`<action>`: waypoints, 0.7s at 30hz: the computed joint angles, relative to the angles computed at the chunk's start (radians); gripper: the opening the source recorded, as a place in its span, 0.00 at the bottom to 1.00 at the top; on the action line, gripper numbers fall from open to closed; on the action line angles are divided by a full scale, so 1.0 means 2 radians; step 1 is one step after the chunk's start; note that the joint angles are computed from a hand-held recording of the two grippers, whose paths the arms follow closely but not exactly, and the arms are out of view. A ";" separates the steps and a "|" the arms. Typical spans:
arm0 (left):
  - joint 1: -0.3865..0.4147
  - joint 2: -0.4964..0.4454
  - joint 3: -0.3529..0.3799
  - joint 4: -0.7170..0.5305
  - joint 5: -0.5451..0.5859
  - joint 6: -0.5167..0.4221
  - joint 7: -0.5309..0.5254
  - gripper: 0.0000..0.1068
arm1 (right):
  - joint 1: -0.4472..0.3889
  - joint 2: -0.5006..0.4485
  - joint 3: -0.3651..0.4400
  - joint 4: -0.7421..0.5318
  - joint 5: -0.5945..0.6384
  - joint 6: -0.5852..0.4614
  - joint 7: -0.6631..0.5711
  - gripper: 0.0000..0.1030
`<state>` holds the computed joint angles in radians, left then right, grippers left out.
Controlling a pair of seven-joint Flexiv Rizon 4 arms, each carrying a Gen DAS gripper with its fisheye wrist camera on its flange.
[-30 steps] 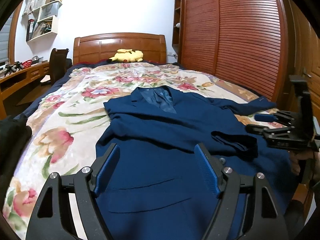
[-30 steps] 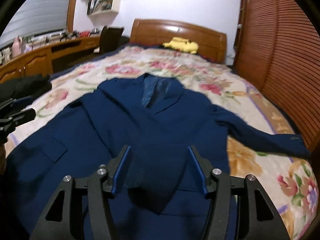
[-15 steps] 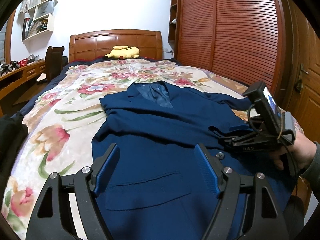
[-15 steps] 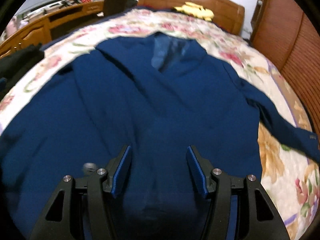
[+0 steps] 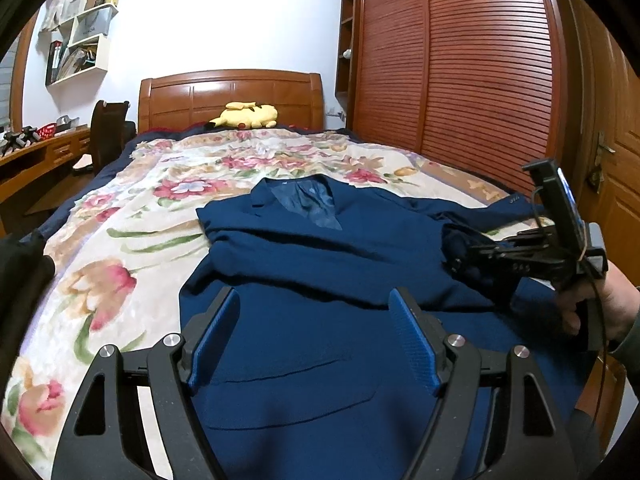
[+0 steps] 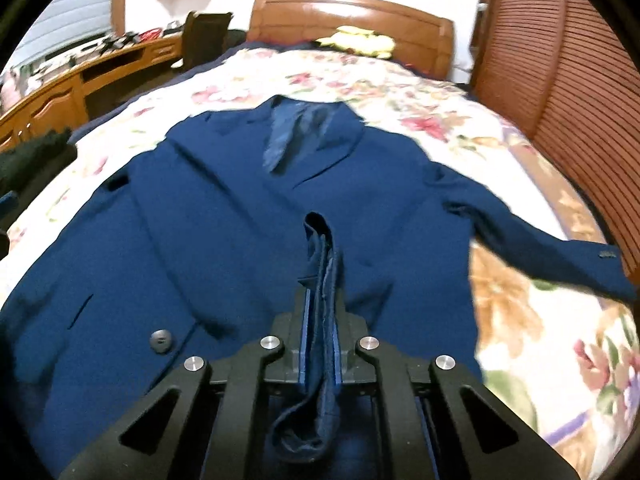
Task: Fold large clothes
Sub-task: 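Grasp the jacket side edge with the right tool and fold it inward, then move the right tool to the other sleeve cuff and close on it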
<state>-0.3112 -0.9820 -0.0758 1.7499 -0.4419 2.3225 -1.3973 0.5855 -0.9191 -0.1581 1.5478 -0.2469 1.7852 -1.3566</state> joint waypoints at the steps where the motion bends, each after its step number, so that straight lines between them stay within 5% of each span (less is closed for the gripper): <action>1: -0.004 -0.001 0.002 -0.002 -0.005 0.000 0.002 0.73 | 0.003 0.003 -0.008 0.006 0.007 0.005 0.003 0.07; 14: -0.002 0.001 -0.005 -0.012 0.019 -0.014 -0.001 0.73 | 0.052 0.018 -0.084 0.080 0.087 0.039 0.012 0.08; 18: -0.013 -0.002 0.002 -0.018 0.009 -0.014 0.009 0.73 | 0.102 0.009 -0.141 0.105 0.131 0.064 -0.002 0.18; 21: -0.011 -0.003 -0.001 -0.020 0.012 -0.016 0.011 0.73 | 0.103 0.020 -0.131 0.116 0.145 0.079 -0.018 0.44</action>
